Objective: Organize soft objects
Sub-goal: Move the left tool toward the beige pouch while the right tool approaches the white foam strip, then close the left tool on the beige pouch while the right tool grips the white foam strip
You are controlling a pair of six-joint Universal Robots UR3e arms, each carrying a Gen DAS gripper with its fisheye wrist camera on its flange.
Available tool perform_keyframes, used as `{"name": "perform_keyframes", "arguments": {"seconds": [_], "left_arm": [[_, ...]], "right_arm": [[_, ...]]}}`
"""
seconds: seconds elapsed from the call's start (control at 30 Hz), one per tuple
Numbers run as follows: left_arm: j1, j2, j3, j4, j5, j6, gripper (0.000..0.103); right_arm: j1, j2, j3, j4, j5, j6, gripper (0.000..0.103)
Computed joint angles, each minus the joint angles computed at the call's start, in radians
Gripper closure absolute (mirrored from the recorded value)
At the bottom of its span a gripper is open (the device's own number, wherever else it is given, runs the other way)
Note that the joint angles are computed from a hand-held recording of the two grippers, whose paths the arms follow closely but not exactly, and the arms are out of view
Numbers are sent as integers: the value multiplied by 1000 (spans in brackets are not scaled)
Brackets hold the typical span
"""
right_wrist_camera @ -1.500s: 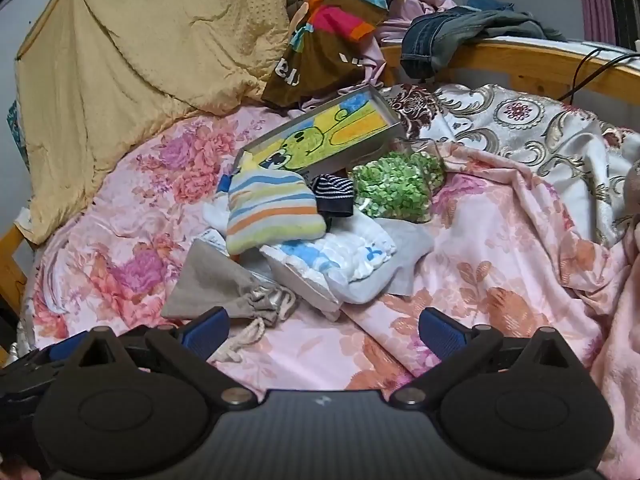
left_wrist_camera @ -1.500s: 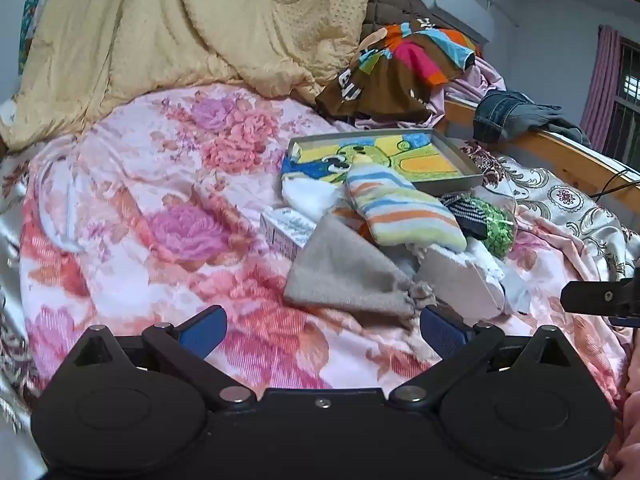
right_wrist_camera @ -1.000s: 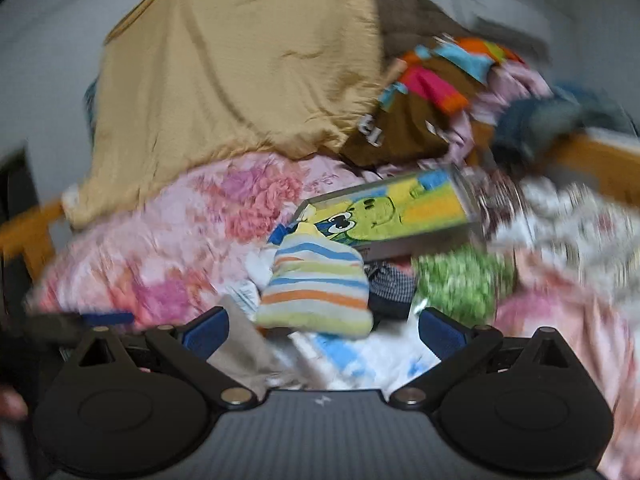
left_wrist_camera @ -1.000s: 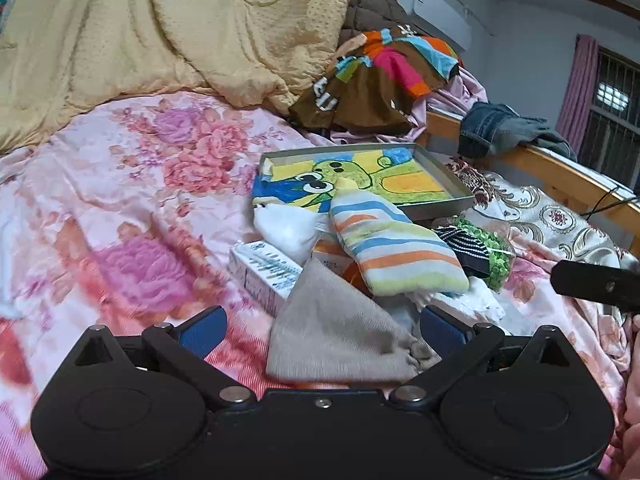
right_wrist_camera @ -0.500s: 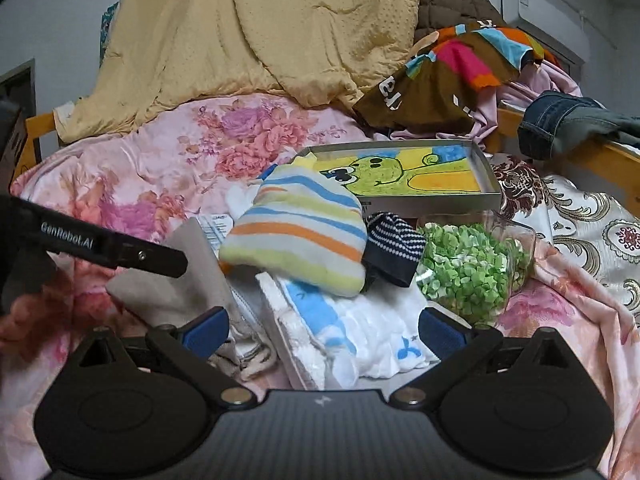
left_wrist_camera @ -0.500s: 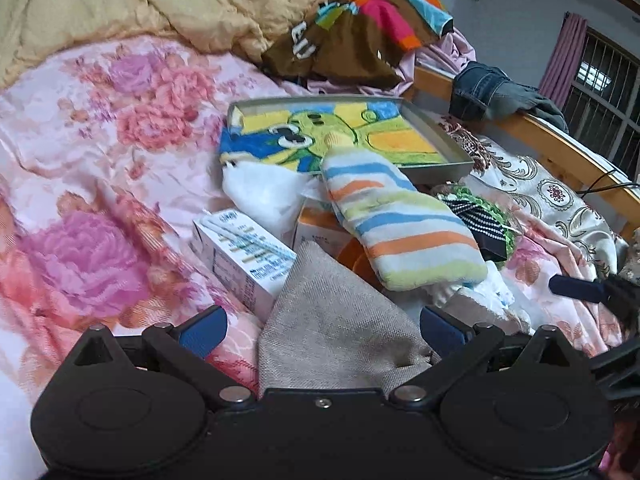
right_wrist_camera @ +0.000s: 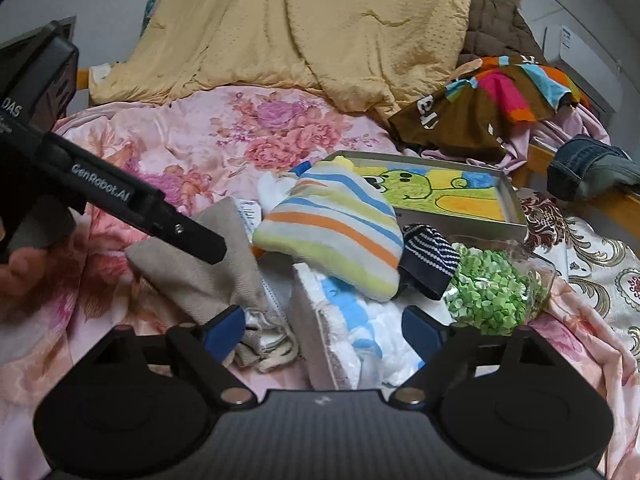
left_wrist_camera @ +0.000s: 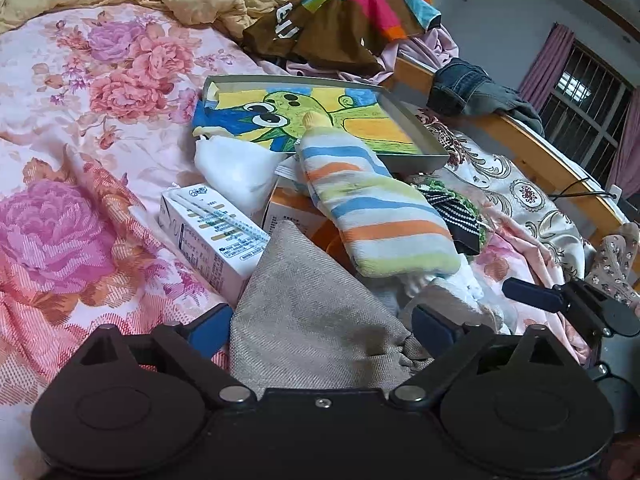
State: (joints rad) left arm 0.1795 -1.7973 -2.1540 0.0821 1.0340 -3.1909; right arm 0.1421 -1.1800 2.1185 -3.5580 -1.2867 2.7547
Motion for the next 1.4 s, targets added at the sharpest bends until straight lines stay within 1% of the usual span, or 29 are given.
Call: {"name": "perform_keyframes", "arguments": {"seconds": [0.07, 0.13, 0.23, 0.33, 0.37, 0.43, 0.53, 0.6, 0.67, 0.7, 0.73, 0.77, 0.9, 0.93, 1.0, 1.13, 1.2, 1.27, 1.3, 1.4], "left_arm": [[13, 3, -7, -1, -21, -1, 14], [33, 18, -16, -19, -52, 1, 20], [59, 41, -36, -37, -95, 9, 25], [92, 59, -59, -59, -159, 14, 27], [97, 60, -66, -58, -167, 10, 27], [92, 54, -65, -59, -142, -6, 27], [86, 40, -41, -108, -116, -20, 27], [72, 30, -17, -145, -88, -6, 27], [53, 27, -7, -151, -63, 7, 27], [43, 28, 2, -160, -55, 11, 28], [42, 26, -3, -153, -57, 13, 30], [42, 27, -3, -155, -68, 11, 31], [45, 32, -16, -149, -92, 4, 42], [49, 35, -21, -146, -103, 3, 46], [62, 40, -34, -139, -133, 1, 51], [91, 44, -66, -112, -207, -14, 52], [101, 40, -80, -94, -246, -21, 52], [90, 33, -76, -97, -238, -26, 51], [82, 29, -72, -101, -221, -26, 51], [50, 18, -39, -168, -155, -32, 51]], "right_arm": [[-5, -7, 0, 19, 19, -12, 23], [-5, -12, 2, 28, 32, -19, 30], [-12, -23, 9, 41, 64, -39, 36], [-17, -31, 15, 49, 83, -54, 42], [-18, -34, 18, 52, 88, -58, 43], [-21, -43, 26, 59, 102, -65, 45], [-21, -49, 30, 73, 106, -77, 47], [-16, -50, 25, 92, 97, -83, 48], [-13, -51, 11, 129, 85, -81, 53], [-13, -51, 11, 139, 81, -77, 57], [-14, -51, 6, 150, 77, -73, 60], [-12, -52, 5, 155, 70, -66, 61], [-2, -46, -9, 172, 15, -40, 68], [2, -44, -15, 176, -1, -33, 70], [1, -40, -20, 178, -18, -16, 72], [-5, -41, -17, 169, -21, -3, 81], [-3, -43, -15, 170, -23, -7, 81], [-1, -45, -15, 176, -24, -10, 81], [1, -47, -17, 181, -28, -11, 81], [9, -47, -25, 204, -44, -14, 81]]}}
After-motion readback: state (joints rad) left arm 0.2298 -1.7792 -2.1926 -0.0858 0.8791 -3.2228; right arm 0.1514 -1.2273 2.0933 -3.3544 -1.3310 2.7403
